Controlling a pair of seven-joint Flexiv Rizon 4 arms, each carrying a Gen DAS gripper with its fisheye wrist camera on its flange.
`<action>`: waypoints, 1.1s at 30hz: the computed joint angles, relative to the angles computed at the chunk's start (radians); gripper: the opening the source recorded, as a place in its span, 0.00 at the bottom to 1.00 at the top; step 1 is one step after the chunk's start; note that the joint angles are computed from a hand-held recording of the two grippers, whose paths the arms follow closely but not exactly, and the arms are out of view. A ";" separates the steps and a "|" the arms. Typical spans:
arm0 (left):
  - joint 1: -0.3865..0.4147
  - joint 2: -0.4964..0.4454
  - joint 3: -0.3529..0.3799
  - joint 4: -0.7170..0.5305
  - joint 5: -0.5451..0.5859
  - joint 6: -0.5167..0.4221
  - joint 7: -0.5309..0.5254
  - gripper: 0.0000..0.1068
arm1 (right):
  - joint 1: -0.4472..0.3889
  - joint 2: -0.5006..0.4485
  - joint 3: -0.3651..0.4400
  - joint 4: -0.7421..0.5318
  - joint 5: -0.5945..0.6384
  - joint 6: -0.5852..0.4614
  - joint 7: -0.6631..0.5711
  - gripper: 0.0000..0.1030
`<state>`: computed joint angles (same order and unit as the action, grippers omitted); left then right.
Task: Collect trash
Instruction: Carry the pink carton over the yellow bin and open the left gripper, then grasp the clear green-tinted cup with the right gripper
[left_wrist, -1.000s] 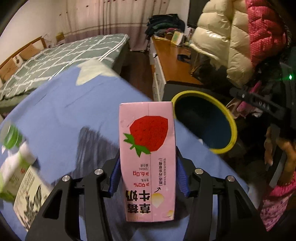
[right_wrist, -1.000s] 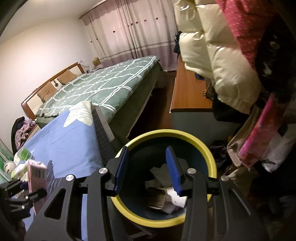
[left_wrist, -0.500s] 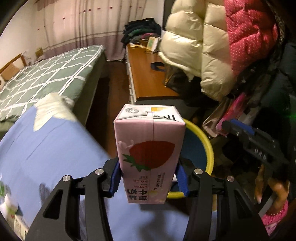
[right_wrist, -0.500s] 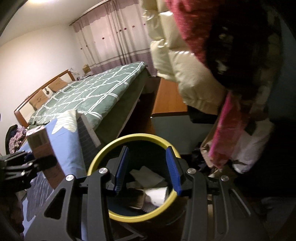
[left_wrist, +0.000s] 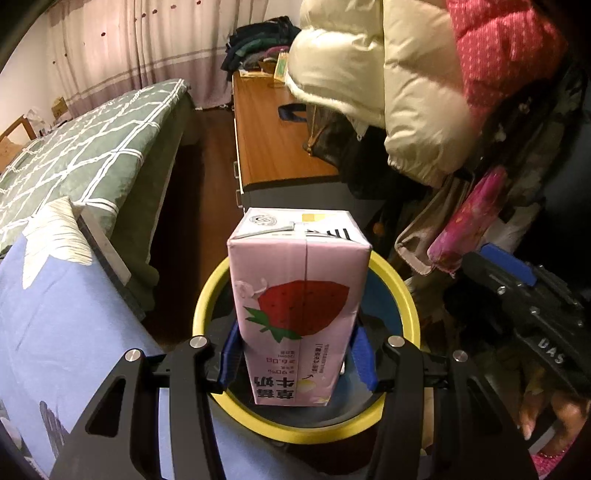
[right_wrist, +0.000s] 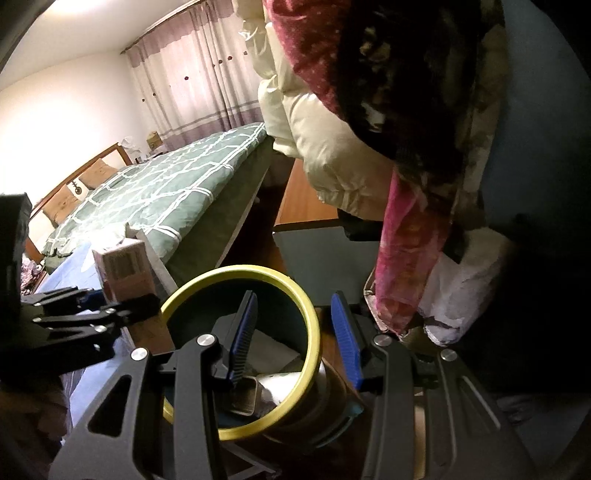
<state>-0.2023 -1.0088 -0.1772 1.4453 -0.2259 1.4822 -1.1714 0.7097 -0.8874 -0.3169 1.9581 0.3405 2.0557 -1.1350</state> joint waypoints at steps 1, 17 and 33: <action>-0.015 -0.006 0.021 -0.013 -0.001 -0.013 -0.010 0.57 | 0.004 0.001 -0.002 0.002 0.003 0.002 -0.001 0.40; 0.234 0.227 -0.073 0.490 0.131 0.504 -0.164 0.85 | 0.084 0.020 -0.023 -0.010 -0.001 -0.017 -0.032 0.43; 0.422 0.353 0.277 0.982 0.088 1.073 -0.481 0.89 | 0.144 -0.007 0.139 -0.193 -0.262 -0.141 -0.072 0.44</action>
<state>0.2200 -0.6560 0.0997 2.4268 -0.1381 2.5555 -1.6524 0.8536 -0.8949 -0.1775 1.7648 0.0780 1.9152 -1.2070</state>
